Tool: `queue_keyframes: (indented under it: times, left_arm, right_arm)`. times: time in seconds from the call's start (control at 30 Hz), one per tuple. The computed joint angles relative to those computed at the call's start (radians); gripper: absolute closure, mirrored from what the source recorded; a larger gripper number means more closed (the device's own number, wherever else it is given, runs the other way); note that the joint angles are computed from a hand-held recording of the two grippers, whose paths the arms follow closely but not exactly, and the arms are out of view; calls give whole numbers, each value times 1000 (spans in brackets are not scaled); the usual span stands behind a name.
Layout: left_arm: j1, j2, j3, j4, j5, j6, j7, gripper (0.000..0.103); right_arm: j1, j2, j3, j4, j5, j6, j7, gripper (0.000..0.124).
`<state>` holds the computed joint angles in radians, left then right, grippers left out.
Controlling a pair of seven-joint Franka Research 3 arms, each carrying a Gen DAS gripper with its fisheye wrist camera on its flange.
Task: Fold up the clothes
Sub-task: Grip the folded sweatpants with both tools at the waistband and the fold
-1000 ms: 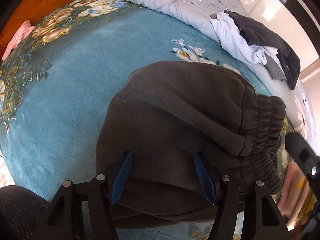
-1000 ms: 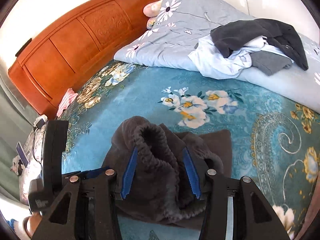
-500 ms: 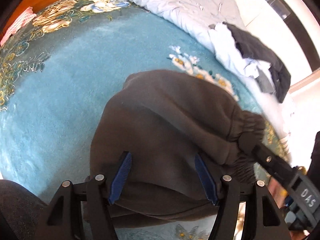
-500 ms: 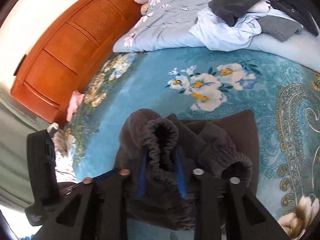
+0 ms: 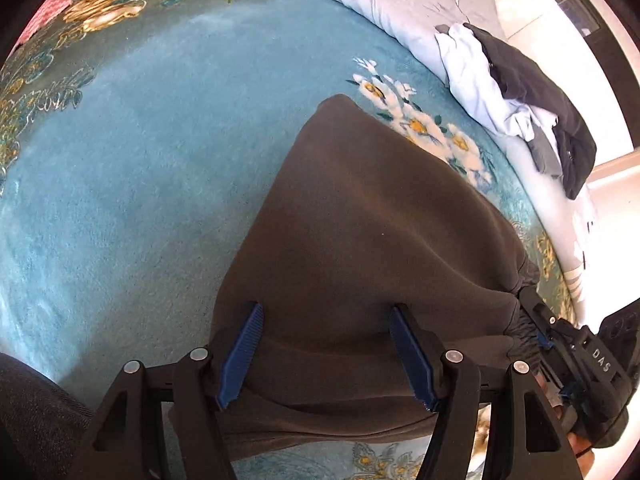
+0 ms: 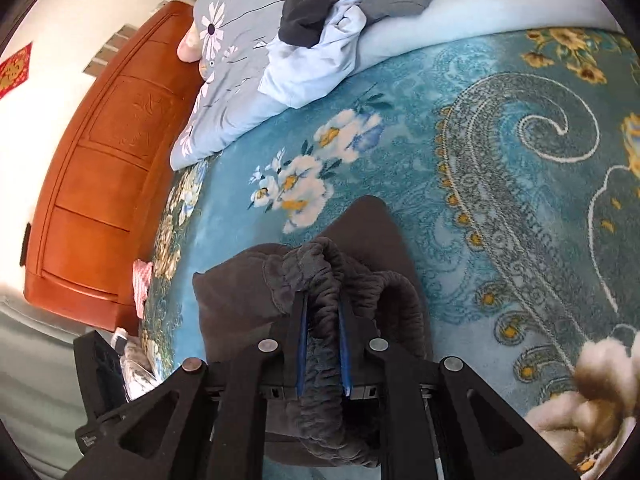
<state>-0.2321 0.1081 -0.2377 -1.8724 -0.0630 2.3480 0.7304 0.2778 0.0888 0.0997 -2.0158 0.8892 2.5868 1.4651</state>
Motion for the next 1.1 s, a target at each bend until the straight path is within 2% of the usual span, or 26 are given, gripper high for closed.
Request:
queue_keyframes:
  times: [0.13, 0.17, 0.23, 0.27, 0.3, 0.33, 0.37, 0.4, 0.47, 0.53, 0.6, 0.7, 0.83, 0.87, 0.9, 1.0, 1.1]
  left_arm:
    - [-10, 9, -1, 26, 49, -46, 6, 33]
    - [-8, -7, 0, 8, 46, -26, 2, 33]
    - [1, -51, 6, -56, 15, 83, -5, 33]
    - [3, -75, 11, -87, 28, 130, -36, 33]
    - [3, -94, 16, -105, 79, 145, -98, 33]
    - [6, -101, 22, -108, 131, 131, -163, 33]
    - [11, -98, 24, -110, 113, 131, -167, 31]
    - [16, -93, 28, -112, 74, 133, -153, 24]
    - [26, -77, 30, -107, -6, 122, -113, 24]
    - [32, -52, 28, -85, -51, 79, -91, 24]
    - [31, -34, 24, -75, -50, 96, -87, 24]
    - [36, -1, 22, -29, -41, 58, -57, 24]
    - [75, 62, 14, 65, -126, -28, 125, 23]
    - [87, 85, 13, 103, -141, -74, 178, 19]
    - [95, 91, 14, 112, -156, -87, 201, 15]
    - [123, 87, 10, 84, -255, -81, 235, 5]
    - [153, 71, 1, 12, -445, -43, 249, 0]
  right_arm:
    - [15, 4, -8, 38, -181, -26, 85, 109]
    - [19, -7, -10, 31, -224, -19, 99, 105]
    - [28, -42, -15, -9, -333, 29, 151, 98]
    - [30, -57, -16, -25, -367, 46, 169, 88]
    - [28, -68, -15, -40, -354, 55, 158, 75]
    - [25, -79, -15, -55, -300, 60, 112, 67]
    - [23, -88, -14, -70, -210, 59, 35, 53]
    - [22, -95, -17, -81, -123, 48, -37, 47]
    - [20, -103, -22, -104, -47, 27, -84, 47]
    - [19, -106, -24, -125, -22, 25, -74, 47]
    - [18, -110, -28, -146, 37, 28, -76, 47]
    - [17, -113, -32, -157, 157, 14, -141, 47]
    - [16, -103, -32, -143, 183, 0, -199, 47]
    - [15, -99, -32, -140, 202, -5, -219, 43]
    - [13, -95, -32, -136, 218, -15, -234, 33]
    - [6, -77, -33, -123, 255, -60, -274, 31]
    - [0, -54, -28, -106, 260, -85, -302, 31]
